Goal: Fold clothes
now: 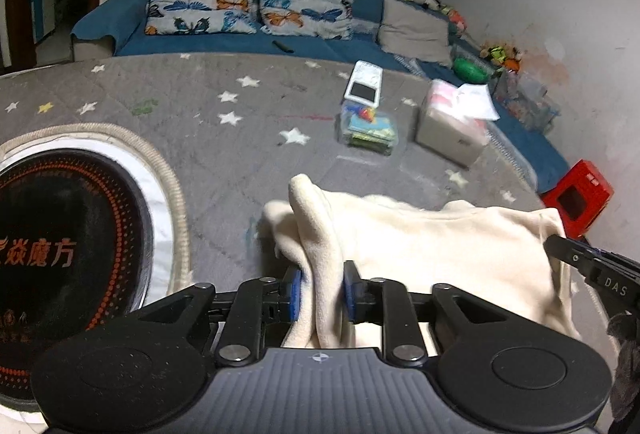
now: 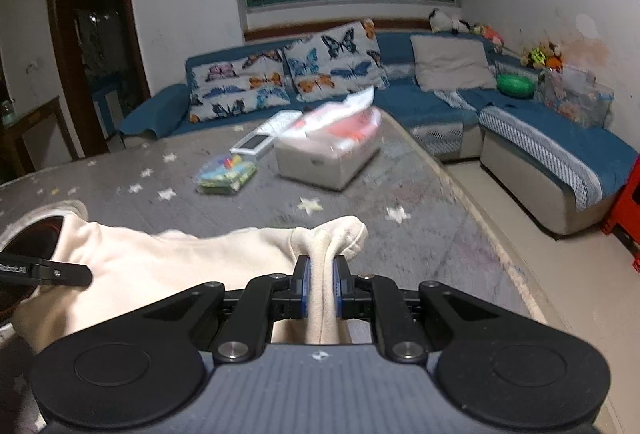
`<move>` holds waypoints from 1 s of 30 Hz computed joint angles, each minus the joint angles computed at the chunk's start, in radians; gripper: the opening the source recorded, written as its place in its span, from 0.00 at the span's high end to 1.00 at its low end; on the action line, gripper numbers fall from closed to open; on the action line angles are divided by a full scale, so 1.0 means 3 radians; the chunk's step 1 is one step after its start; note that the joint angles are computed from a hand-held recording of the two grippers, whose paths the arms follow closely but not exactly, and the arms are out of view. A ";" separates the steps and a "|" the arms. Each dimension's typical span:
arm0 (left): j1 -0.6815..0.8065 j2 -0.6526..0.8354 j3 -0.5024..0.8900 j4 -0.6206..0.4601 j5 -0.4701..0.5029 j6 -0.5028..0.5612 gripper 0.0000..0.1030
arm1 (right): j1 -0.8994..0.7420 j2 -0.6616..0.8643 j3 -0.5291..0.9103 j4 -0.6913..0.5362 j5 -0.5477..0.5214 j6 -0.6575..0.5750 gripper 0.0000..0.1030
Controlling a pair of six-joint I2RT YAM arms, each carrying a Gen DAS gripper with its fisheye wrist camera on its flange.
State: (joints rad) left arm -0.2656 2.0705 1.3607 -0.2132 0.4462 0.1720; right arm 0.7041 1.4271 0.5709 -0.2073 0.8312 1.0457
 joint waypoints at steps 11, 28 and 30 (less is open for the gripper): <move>0.0023 -0.0079 -0.0015 0.0156 -0.0098 -0.0026 0.63 | -0.0037 -0.0045 0.0028 -0.0148 -0.0010 -0.0030 0.87; -0.0315 0.0404 0.0447 0.0172 -0.0039 0.0073 0.74 | -0.0420 0.0640 0.0216 0.0959 -0.0552 -0.0774 0.80; -0.0341 0.0479 0.0515 0.0159 -0.0071 0.0068 0.74 | -0.0457 0.0748 0.0269 0.0961 -0.0569 -0.0801 0.79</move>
State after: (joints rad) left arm -0.3678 2.2141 1.5153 -0.1654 0.4250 0.1923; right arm 0.5672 1.6516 0.6518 0.0811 0.6605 0.8055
